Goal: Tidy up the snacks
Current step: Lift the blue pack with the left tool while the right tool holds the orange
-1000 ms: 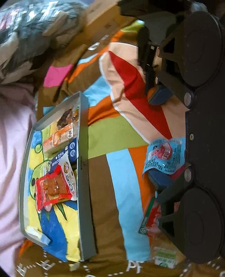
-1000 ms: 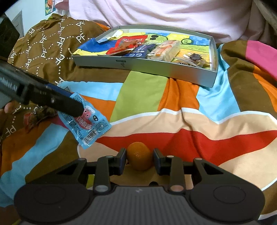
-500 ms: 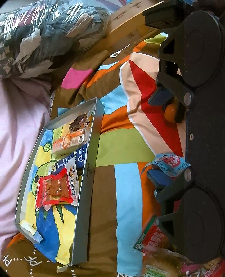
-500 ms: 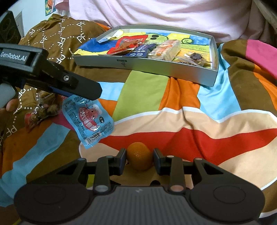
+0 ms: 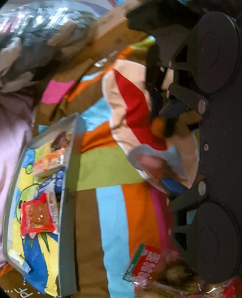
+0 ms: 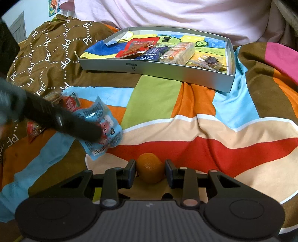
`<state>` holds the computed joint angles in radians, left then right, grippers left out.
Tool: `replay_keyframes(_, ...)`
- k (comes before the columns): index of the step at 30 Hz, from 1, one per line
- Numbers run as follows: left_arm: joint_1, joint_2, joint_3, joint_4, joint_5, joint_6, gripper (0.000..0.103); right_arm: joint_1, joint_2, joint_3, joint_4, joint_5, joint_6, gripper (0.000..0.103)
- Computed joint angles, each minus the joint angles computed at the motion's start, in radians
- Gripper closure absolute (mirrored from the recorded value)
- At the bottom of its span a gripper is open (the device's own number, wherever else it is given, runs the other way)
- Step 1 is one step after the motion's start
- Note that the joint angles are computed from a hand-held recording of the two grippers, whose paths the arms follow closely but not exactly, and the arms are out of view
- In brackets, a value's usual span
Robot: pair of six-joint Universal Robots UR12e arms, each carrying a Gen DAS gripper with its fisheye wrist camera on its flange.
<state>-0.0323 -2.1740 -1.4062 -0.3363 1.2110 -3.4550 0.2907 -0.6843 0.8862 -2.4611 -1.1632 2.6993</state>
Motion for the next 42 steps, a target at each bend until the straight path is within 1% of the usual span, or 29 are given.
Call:
replay_keyframes(6, -0.012, -0.010, 0.007, -0.004, 0.095, -0.004, 0.035, 0.001, 0.001, 0.000, -0.001, -0.002, -0.002, 0.065)
replay_keyframes(8, -0.015, -0.012, 0.009, -0.010, 0.119, 0.011, 0.039, 0.001, 0.001, 0.000, -0.002, -0.003, -0.003, 0.065)
replay_keyframes(10, -0.018, -0.013, 0.009, -0.008, 0.143, 0.016, 0.046, 0.002, 0.002, 0.002, -0.007, -0.004, -0.003, 0.065)
replay_keyframes(14, -0.027, -0.019, 0.004, 0.013, 0.193, -0.008, 0.050, 0.003, 0.002, 0.009, -0.023, -0.002, 0.007, 0.065)
replay_keyframes(16, -0.035, -0.024, 0.007, 0.024, 0.229, -0.018, 0.059, 0.006, 0.004, 0.011, -0.032, -0.002, 0.013, 0.065)
replay_keyframes(18, -0.043, -0.030, 0.014, 0.015, 0.278, -0.027, 0.064, 0.009, 0.009, 0.005, -0.032, -0.007, 0.017, 0.065)
replay_keyframes(21, -0.055, -0.035, 0.018, 0.012, 0.342, -0.017, 0.069, 0.012, 0.012, 0.005, -0.039, -0.011, 0.029, 0.065)
replay_keyframes(22, -0.058, -0.036, 0.018, 0.014, 0.355, -0.011, 0.069, 0.012, 0.013, 0.006, -0.045, -0.010, 0.034, 0.065)
replay_keyframes(26, -0.068, -0.037, 0.015, 0.026, 0.394, 0.011, 0.069, 0.017, 0.016, 0.012, -0.073, -0.018, 0.043, 0.065)
replay_keyframes(29, -0.073, -0.037, 0.017, 0.026, 0.408, 0.020, 0.071, 0.020, 0.015, 0.019, -0.098, -0.024, 0.042, 0.066)
replay_keyframes(32, -0.076, -0.035, 0.016, 0.038, 0.414, 0.031, 0.076, 0.022, 0.012, 0.029, -0.126, -0.029, 0.039, 0.066)
replay_keyframes(34, -0.077, -0.034, 0.016, 0.051, 0.414, 0.035, 0.083, 0.022, 0.010, 0.036, -0.152, -0.031, 0.041, 0.066)
replay_keyframes(35, -0.077, -0.034, 0.017, 0.055, 0.414, 0.036, 0.084, 0.022, 0.010, 0.038, -0.166, -0.033, 0.045, 0.066)
replay_keyframes(39, -0.081, -0.037, 0.030, 0.039, 0.426, 0.046, 0.085, 0.023, 0.012, 0.040, -0.205, -0.049, 0.053, 0.066)
replay_keyframes(42, -0.084, -0.036, 0.030, 0.049, 0.438, 0.040, 0.086, 0.023, 0.011, 0.046, -0.238, -0.056, 0.056, 0.066)
